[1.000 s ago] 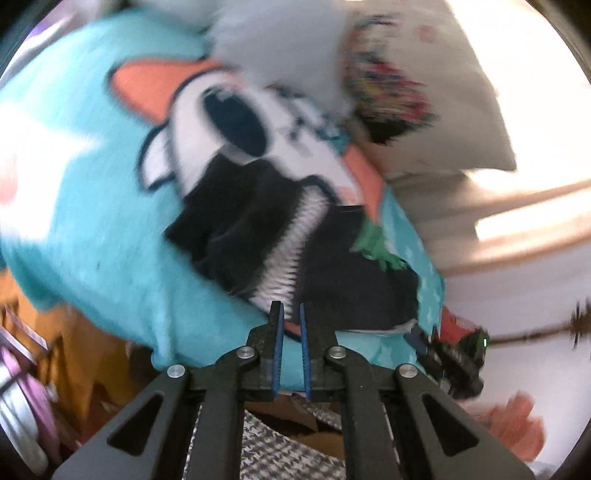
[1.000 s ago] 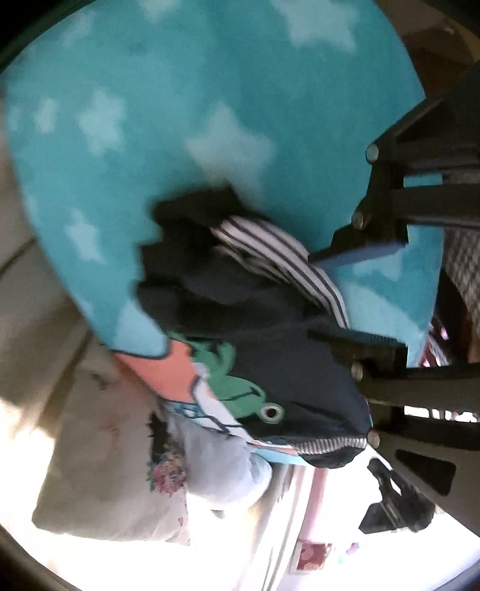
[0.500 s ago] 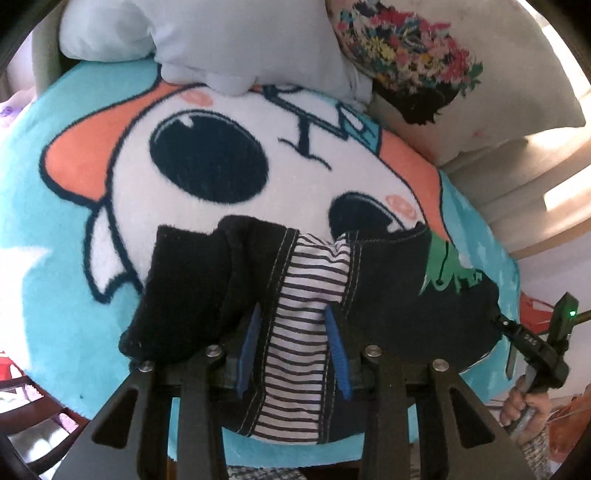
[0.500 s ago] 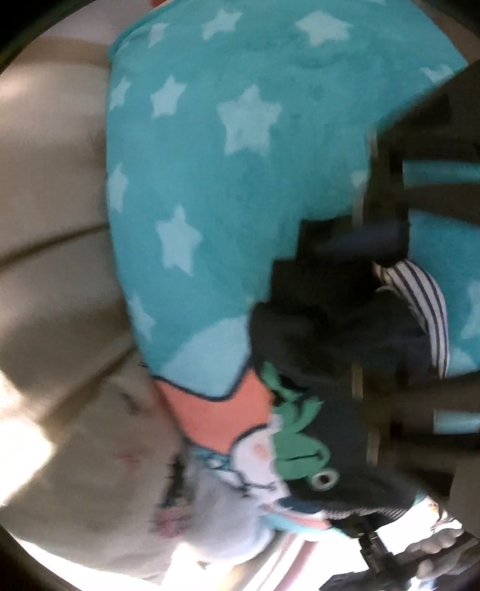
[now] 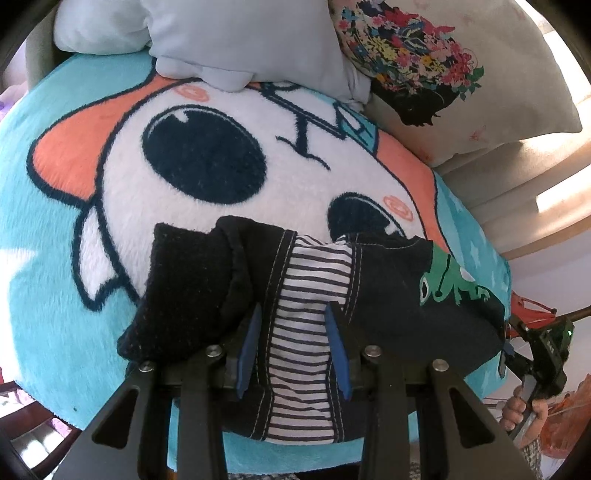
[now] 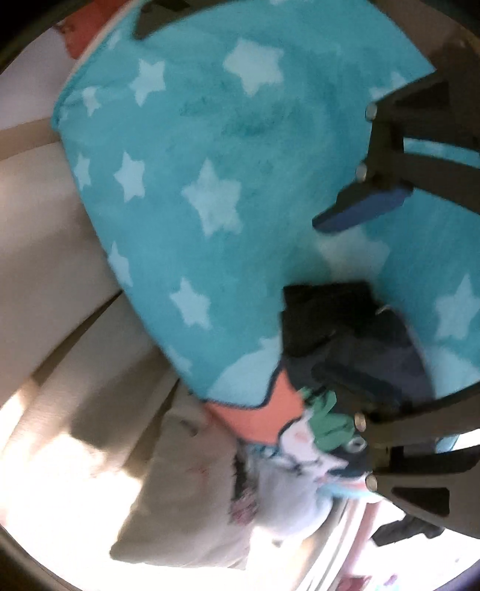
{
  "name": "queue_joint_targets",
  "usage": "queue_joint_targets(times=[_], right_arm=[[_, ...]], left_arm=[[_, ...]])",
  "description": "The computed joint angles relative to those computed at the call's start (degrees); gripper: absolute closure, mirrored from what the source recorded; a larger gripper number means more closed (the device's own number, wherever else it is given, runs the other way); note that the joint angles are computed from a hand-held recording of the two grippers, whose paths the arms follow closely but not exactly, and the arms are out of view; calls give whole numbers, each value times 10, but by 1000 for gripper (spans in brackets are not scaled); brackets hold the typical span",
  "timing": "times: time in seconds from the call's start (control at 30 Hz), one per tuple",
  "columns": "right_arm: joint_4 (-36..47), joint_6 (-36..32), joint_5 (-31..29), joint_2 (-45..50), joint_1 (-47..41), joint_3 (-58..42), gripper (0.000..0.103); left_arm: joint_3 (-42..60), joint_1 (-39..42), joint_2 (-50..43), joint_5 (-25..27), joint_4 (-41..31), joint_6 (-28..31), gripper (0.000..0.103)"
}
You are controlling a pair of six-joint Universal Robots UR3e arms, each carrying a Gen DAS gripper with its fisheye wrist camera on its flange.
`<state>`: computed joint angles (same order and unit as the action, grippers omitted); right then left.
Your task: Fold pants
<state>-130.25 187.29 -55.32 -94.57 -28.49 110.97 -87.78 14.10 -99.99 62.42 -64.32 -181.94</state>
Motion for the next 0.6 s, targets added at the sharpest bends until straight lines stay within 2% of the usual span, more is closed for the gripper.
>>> queue_joint_targets(times=[0.07, 0.13, 0.17, 0.2, 0.23, 0.27, 0.33, 0.4, 0.6], right_arm=[[-14, 5, -6, 48, 21, -18, 24], [-67, 18, -2, 82, 38, -9, 23], [-91, 28, 1, 91, 47, -9, 32], [-67, 24, 34, 107, 46, -22, 45], [-27, 22, 76, 129, 46, -38, 73], [-9, 22, 85, 139, 51, -48, 81], [-15, 33, 40, 135, 73, -65, 85], [-11, 42, 8, 120, 77, -82, 87], [15, 20, -2, 83, 38, -120, 88]], left_arm=[[-6, 2, 3, -3, 5, 2, 69], [-17, 6, 7, -9, 14, 6, 69], [-26, 9, 12, -13, 20, 9, 69], [-36, 11, 16, -17, 29, 10, 69], [-45, 13, 20, -20, 40, 9, 69], [-57, 14, 25, -22, 52, 6, 69], [-67, 12, 32, -17, 64, -2, 69], [-58, -5, 30, 11, 69, -11, 69], [-15, -66, -3, 55, 89, -36, 69]])
